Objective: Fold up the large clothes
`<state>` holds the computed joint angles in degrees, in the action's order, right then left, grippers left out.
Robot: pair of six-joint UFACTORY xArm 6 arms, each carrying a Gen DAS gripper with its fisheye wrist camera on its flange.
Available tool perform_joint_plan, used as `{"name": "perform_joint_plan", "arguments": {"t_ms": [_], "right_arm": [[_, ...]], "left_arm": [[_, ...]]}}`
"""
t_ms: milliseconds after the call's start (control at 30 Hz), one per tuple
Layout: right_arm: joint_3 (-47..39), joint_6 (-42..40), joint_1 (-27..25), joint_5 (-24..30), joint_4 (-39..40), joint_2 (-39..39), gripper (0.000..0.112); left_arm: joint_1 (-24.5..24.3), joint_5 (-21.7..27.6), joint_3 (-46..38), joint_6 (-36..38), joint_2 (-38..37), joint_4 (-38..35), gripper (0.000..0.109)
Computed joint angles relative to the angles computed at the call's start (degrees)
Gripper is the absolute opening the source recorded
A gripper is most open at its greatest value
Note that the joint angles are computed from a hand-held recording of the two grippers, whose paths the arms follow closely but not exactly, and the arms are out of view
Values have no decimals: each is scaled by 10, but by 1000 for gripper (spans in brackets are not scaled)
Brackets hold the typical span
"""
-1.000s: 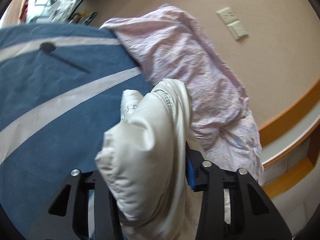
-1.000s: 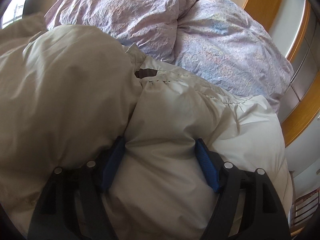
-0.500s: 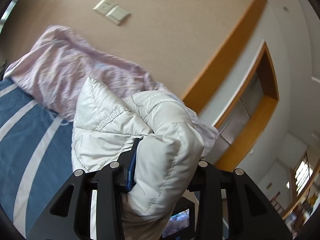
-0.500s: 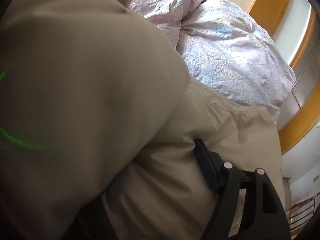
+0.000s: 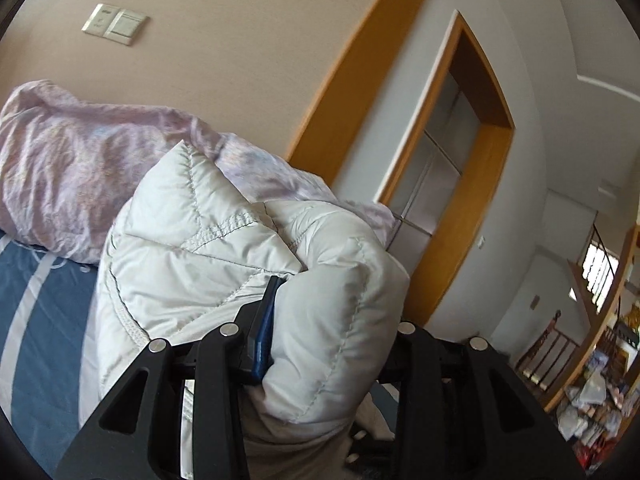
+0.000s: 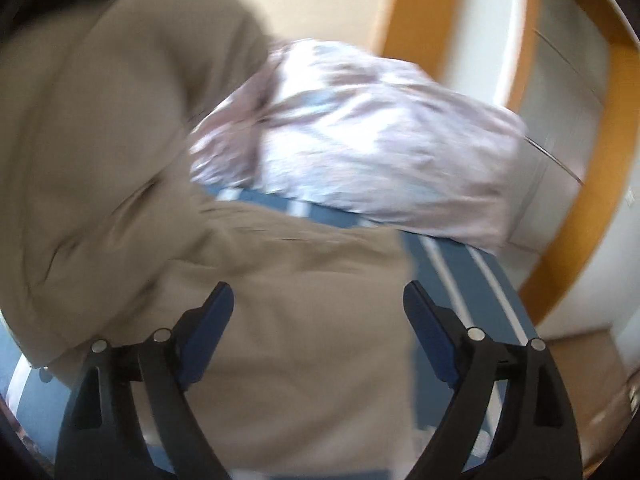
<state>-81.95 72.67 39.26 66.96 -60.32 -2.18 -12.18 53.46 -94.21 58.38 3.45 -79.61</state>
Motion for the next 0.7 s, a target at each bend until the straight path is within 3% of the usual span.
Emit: {"name": "perform_joint_plan", "arguments": {"t_ms": [200,433,533,600,700], "right_arm": [[130,104,-60,-45,26,-137,88],[217,105,-151,-209,100,-235,88],[225,45,-191,-326,173,-239,88],[215,-48,-216,-393,276,-223,88],[184,-197,-227,-420,428,-189,88]], "left_arm": [[-52,16,30,6,-12,43,37],[-110,4,58,17,-16,104,37],[-135,-10,73,26,-18,134,37],[-157,-34,92,45,-24,154,37],[-182,-62,114,67,-35,179,39]]}}
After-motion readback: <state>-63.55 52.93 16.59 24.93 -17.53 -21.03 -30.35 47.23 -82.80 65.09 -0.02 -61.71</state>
